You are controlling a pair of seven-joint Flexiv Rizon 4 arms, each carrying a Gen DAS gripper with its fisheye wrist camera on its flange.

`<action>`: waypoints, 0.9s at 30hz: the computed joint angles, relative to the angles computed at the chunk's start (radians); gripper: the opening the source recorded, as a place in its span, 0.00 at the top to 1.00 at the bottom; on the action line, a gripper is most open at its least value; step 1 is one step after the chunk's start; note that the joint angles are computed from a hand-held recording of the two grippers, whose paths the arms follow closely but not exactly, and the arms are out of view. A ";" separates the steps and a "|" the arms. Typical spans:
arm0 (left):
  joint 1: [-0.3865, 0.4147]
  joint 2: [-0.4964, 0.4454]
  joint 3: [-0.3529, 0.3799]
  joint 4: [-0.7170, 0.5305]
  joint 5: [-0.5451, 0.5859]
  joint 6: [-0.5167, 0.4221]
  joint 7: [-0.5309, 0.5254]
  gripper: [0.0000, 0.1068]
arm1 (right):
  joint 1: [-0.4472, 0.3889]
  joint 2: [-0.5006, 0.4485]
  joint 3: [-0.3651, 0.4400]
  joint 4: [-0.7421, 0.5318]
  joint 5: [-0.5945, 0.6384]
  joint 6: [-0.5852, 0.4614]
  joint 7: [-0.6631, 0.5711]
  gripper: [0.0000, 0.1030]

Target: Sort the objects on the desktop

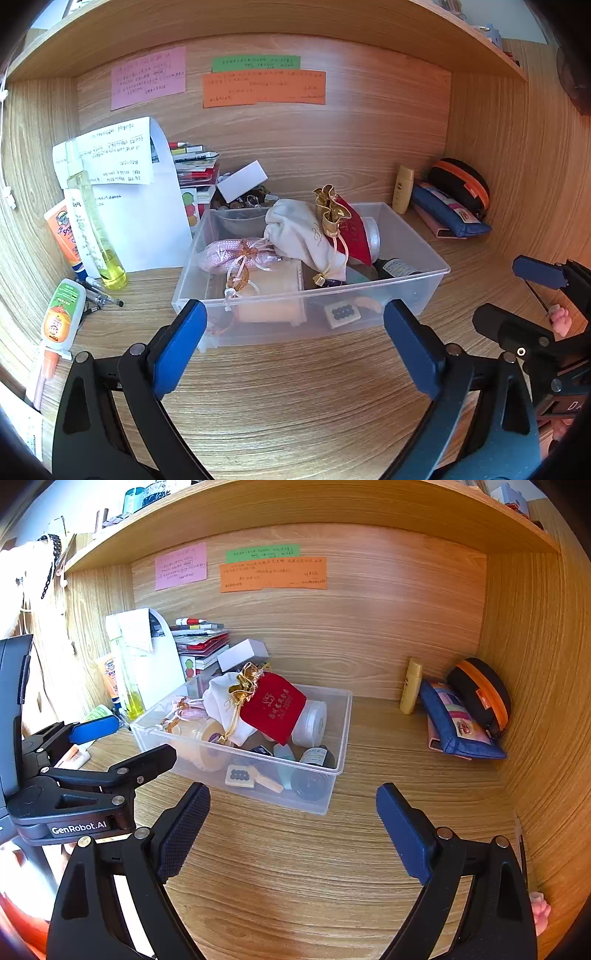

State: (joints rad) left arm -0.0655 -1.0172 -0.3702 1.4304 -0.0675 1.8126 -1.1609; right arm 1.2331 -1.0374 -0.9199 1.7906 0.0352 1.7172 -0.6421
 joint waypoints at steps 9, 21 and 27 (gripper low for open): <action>0.000 -0.001 0.007 0.002 -0.004 0.001 -0.004 0.08 | -0.003 0.002 -0.001 -0.010 -0.004 0.001 -0.005 0.12; 0.018 0.003 -0.016 0.010 0.001 -0.010 -0.006 0.05 | 0.004 0.001 -0.001 -0.002 0.013 0.021 -0.017 0.12; -0.028 0.015 0.049 0.006 -0.028 0.013 -0.032 0.05 | -0.024 0.009 0.033 -0.009 0.034 0.057 -0.057 0.12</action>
State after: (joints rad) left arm -0.0933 -1.0024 -0.3212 1.4363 -0.0952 1.8257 -1.1924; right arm 1.2087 -1.0283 -0.8874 1.7821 0.0690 1.7741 -0.6987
